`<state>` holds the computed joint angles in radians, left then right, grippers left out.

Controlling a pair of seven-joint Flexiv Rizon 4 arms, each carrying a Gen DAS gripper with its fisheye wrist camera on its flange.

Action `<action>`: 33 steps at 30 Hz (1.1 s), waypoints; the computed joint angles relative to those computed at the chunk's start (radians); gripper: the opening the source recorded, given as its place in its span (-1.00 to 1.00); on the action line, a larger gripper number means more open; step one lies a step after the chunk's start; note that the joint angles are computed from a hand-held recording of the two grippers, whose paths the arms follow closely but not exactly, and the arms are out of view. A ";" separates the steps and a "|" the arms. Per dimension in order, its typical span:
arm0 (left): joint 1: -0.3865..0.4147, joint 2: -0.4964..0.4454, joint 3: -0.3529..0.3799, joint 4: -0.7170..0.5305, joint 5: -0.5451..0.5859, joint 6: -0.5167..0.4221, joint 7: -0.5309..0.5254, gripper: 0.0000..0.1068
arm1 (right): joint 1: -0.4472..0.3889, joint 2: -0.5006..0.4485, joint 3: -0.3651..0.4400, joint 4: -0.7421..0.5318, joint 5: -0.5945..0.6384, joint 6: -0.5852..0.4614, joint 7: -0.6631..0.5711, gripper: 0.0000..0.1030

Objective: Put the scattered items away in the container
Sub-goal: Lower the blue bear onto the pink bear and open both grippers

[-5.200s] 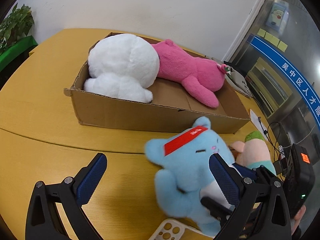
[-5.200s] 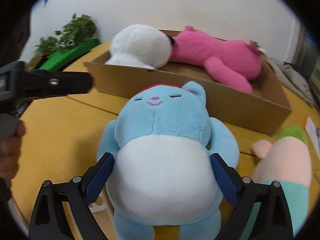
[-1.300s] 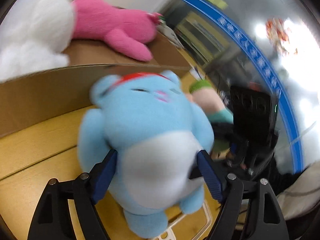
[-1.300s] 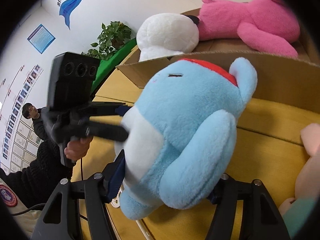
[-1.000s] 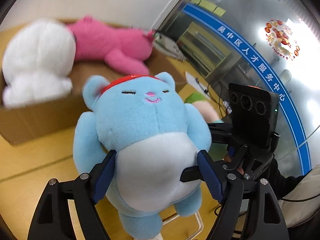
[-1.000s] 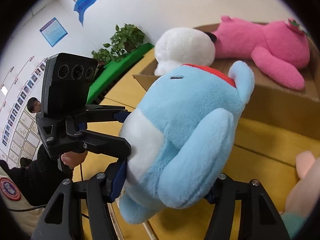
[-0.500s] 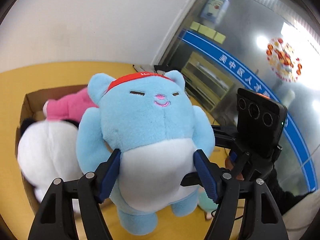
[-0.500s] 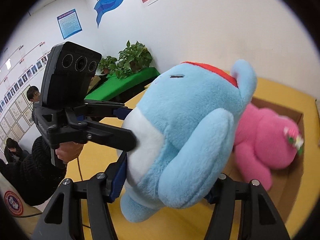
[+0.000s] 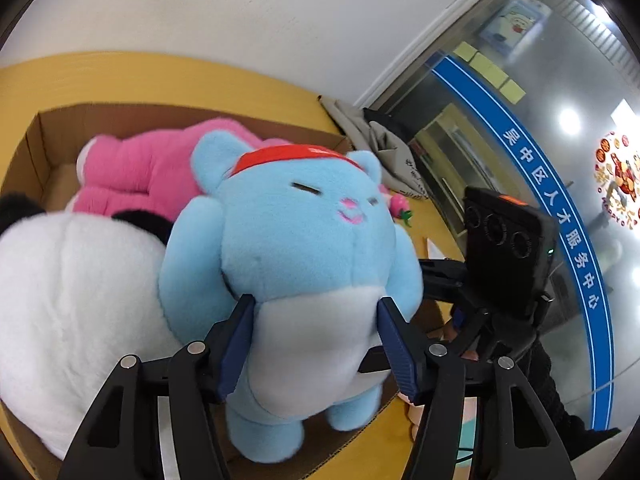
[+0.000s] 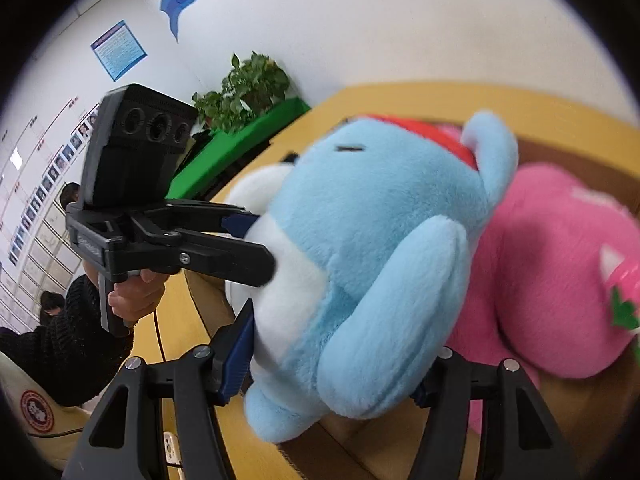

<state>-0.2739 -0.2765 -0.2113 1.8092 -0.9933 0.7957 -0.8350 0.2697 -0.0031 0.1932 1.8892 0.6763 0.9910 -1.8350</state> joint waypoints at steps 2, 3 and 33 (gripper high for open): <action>-0.004 -0.006 0.006 0.002 0.025 -0.005 -0.045 0.13 | -0.005 -0.027 -0.006 -0.006 0.018 -0.047 -0.022 0.19; -0.007 -0.012 0.008 0.002 0.044 -0.007 -0.067 0.13 | -0.005 -0.042 -0.005 -0.007 0.006 -0.061 -0.015 0.19; -0.090 0.234 0.072 0.253 0.023 0.250 0.111 0.64 | 0.012 -0.119 0.026 0.091 -0.576 0.301 0.574 0.35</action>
<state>-0.3636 -0.0429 -0.1394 2.0619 -0.9705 1.0456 -0.7245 0.2819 -0.1218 0.2189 1.9804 0.1008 1.2925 -1.2613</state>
